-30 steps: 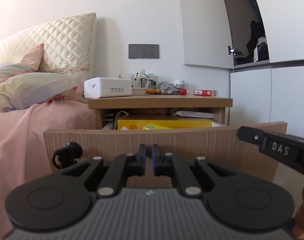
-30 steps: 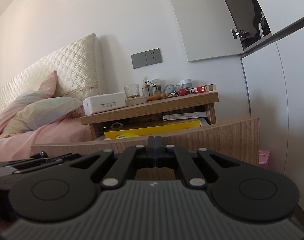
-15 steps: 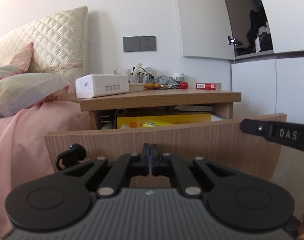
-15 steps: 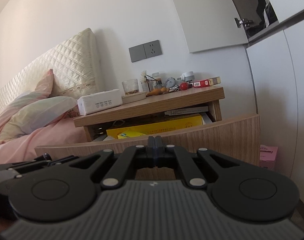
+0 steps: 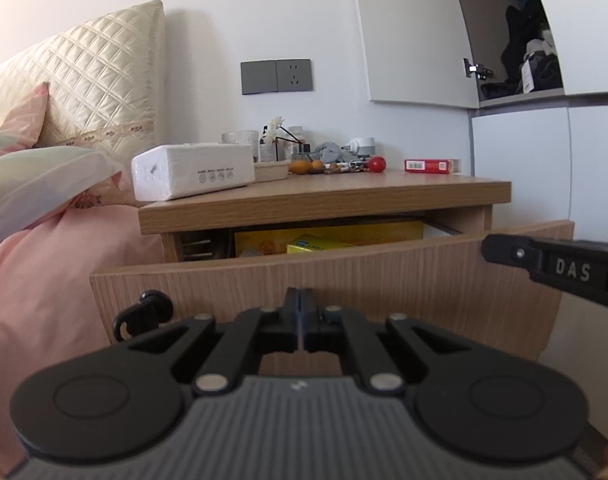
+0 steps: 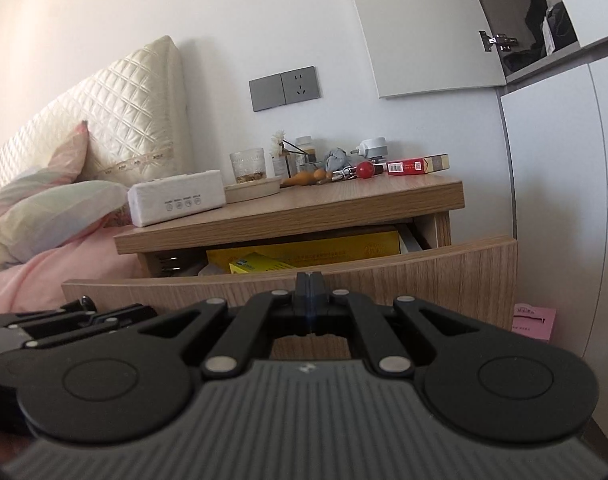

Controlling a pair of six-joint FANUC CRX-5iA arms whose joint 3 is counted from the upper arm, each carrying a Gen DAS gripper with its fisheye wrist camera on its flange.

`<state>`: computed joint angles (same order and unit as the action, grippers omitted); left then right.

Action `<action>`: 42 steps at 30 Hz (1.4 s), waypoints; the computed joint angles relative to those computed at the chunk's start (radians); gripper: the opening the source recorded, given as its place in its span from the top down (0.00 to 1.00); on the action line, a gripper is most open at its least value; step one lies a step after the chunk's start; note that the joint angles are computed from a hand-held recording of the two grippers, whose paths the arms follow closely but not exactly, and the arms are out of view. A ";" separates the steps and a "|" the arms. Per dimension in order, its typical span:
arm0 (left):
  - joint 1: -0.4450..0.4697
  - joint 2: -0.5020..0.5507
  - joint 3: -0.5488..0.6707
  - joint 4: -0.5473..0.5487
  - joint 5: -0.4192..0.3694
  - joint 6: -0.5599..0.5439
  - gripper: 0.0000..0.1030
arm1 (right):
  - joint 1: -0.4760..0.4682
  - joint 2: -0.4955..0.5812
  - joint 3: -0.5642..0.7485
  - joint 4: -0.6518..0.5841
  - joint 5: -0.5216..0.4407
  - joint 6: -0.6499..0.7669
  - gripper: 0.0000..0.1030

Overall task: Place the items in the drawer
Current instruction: 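Push the drawer front inward with the closed left tool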

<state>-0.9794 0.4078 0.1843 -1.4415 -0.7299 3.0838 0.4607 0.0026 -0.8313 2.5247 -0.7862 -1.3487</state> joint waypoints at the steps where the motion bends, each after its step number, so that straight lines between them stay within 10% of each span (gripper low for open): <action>1: 0.005 0.005 0.007 0.001 0.005 -0.007 0.95 | -0.006 0.007 0.009 0.004 0.005 0.004 0.99; 42: 0.152 0.151 0.204 0.072 0.167 -0.113 0.96 | -0.181 0.192 0.229 0.231 0.076 -0.134 0.99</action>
<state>-0.8270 0.5592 0.3887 -1.3693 -0.5631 2.9711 0.2801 0.1947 -0.6021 2.7562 -0.7099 -1.4827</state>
